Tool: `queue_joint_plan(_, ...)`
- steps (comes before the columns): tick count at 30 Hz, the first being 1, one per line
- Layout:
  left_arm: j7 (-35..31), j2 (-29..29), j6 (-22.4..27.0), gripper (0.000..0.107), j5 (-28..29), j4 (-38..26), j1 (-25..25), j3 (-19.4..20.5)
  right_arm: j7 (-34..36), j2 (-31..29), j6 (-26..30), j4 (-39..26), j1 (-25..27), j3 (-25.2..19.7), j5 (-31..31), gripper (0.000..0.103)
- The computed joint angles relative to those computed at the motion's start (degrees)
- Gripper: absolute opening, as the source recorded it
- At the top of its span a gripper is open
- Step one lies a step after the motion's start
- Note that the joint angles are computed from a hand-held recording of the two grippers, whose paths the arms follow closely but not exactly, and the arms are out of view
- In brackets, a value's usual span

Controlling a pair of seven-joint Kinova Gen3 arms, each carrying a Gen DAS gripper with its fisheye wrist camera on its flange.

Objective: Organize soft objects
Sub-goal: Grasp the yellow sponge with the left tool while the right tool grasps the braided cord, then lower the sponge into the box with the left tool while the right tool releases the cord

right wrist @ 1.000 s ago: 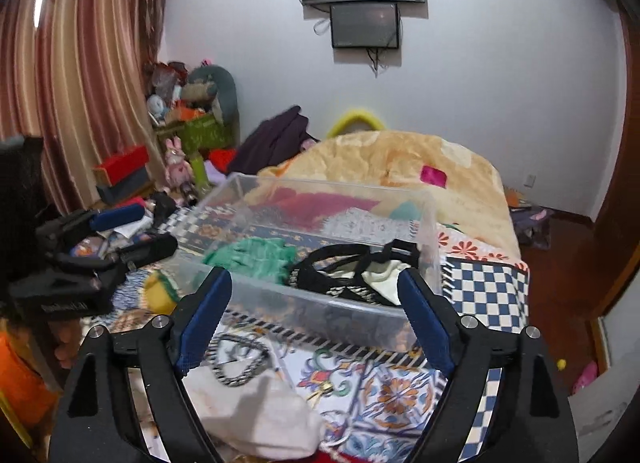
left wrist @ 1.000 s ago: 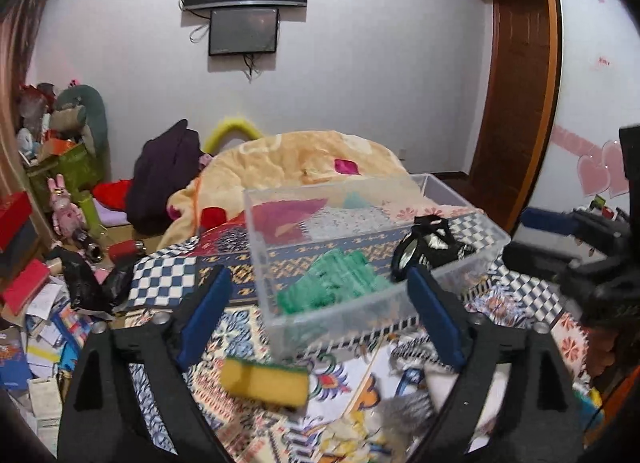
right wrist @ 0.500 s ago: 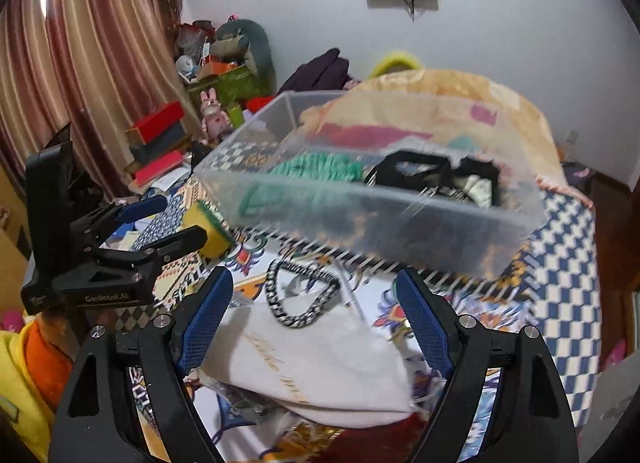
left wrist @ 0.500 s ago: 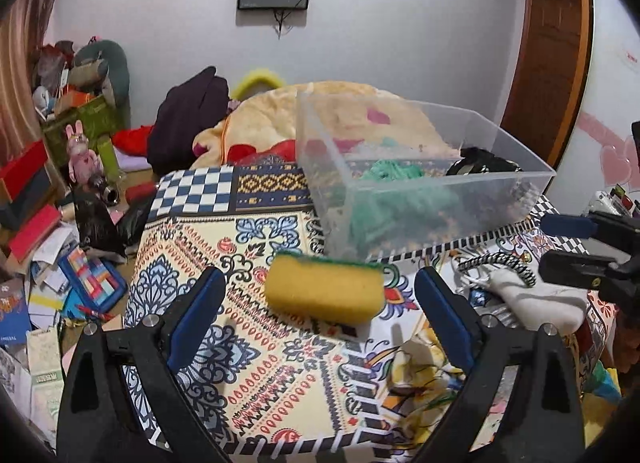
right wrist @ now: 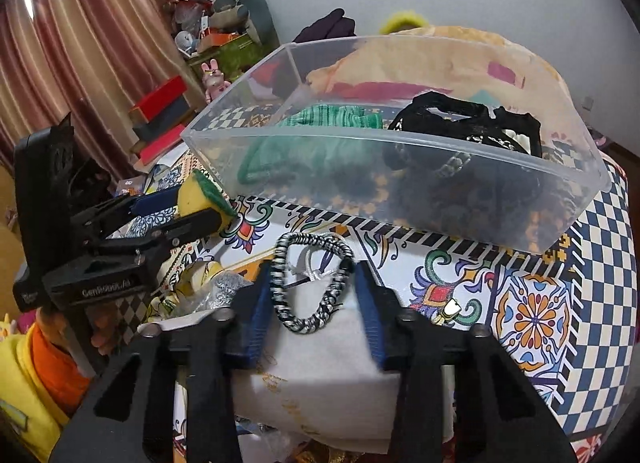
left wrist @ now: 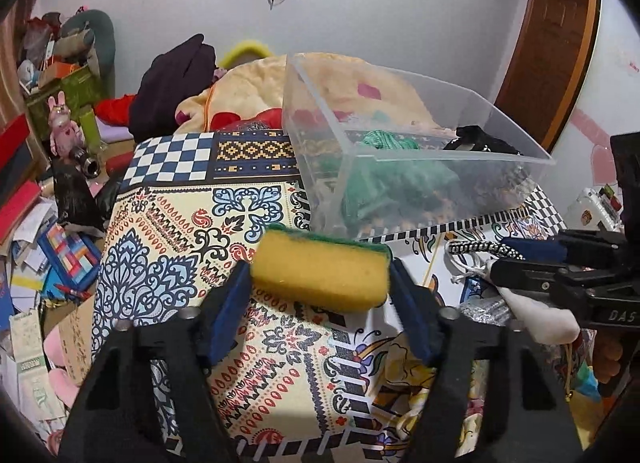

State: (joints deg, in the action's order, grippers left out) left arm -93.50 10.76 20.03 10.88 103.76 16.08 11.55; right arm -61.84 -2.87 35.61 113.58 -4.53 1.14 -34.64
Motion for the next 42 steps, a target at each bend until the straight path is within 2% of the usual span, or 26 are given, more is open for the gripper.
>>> queue_joint_plan(3, -0.3, -0.9, -1.6, 0.060, 0.5, 1.3, -0.1, 0.1, 0.4, -1.0, -1.2, 0.9, -0.1, -0.2, 0.4, 0.010)
queue_joint_plan(8, 4.6, -1.8, -3.6, 0.058, -3.6, 2.7, 2.7, -2.1, 1.8, -3.5, -3.6, 2.9, -0.8, 0.8, -0.2, 0.009)
queue_joint_plan(13, 11.1, -4.9, -5.8, 0.058, -10.1, 4.8, 5.5, -4.0, 3.2, -5.8, -4.6, 3.3, -2.3, 3.0, -1.2, 0.008)
queue_joint_plan(21, 10.9, -9.4, -9.2, 0.058, -10.8, 6.1, 3.8, -1.6, 5.9, -9.1, -6.9, 3.7, -4.9, 6.8, -3.5, 0.008)
queue_joint_plan(24, 9.6, -10.0, -10.0, 0.058, -9.7, 6.6, 3.5, -1.1, 5.8, -8.0, -4.1, 2.4, -5.1, 7.8, -3.6, 0.009)
queue_joint_plan(26, 7.4, -10.1, -10.1, 0.058, -7.7, 6.9, 3.1, -0.9, 5.5, -6.0, -1.2, 0.7, -4.6, 8.0, -3.5, 0.017)
queue_joint_plan(28, 5.7, -10.2, -10.0, 0.058, -5.9, 7.2, 2.9, -0.7, 3.5, -4.6, -0.4, -0.1, -3.1, 5.8, -1.4, 0.046)
queue_joint_plan(30, 5.8, -10.0, -10.0, 0.058, -6.0, 7.2, 3.0, -0.7, 3.0, -3.7, -0.4, -0.3, -2.6, 4.4, -0.6, 0.055)
queue_joint_plan(38, 5.3, -10.0, -11.0, 0.058, -5.4, 7.8, 3.0, -0.6, -4.2, 4.3, 6.9, -7.4, 0.2, -0.2, 7.0, 0.055)
queue_joint_plan(39, 4.7, -10.0, -11.1, 0.058, -4.8, 7.9, 3.0, -0.5, -4.4, 5.2, 7.8, -8.2, 0.6, -0.6, 7.3, 0.051)
queue_joint_plan(40, 4.4, -9.9, -11.1, 0.058, -4.5, 7.9, 3.0, -0.5, -4.2, 5.5, 8.1, -8.5, 1.0, -0.9, 7.4, 0.040)
queue_joint_plan(41, 4.4, -9.8, -11.1, 0.058, -4.5, 7.9, 3.0, -0.5, -3.9, 6.1, 9.0, -9.1, 1.4, -1.1, 7.4, 0.034)
queue_joint_plan(42, 4.4, -9.8, -11.1, 0.058, -4.5, 7.9, 3.0, -0.5, -2.9, 6.7, 9.9, -9.6, 2.3, -1.8, 6.7, 0.021)
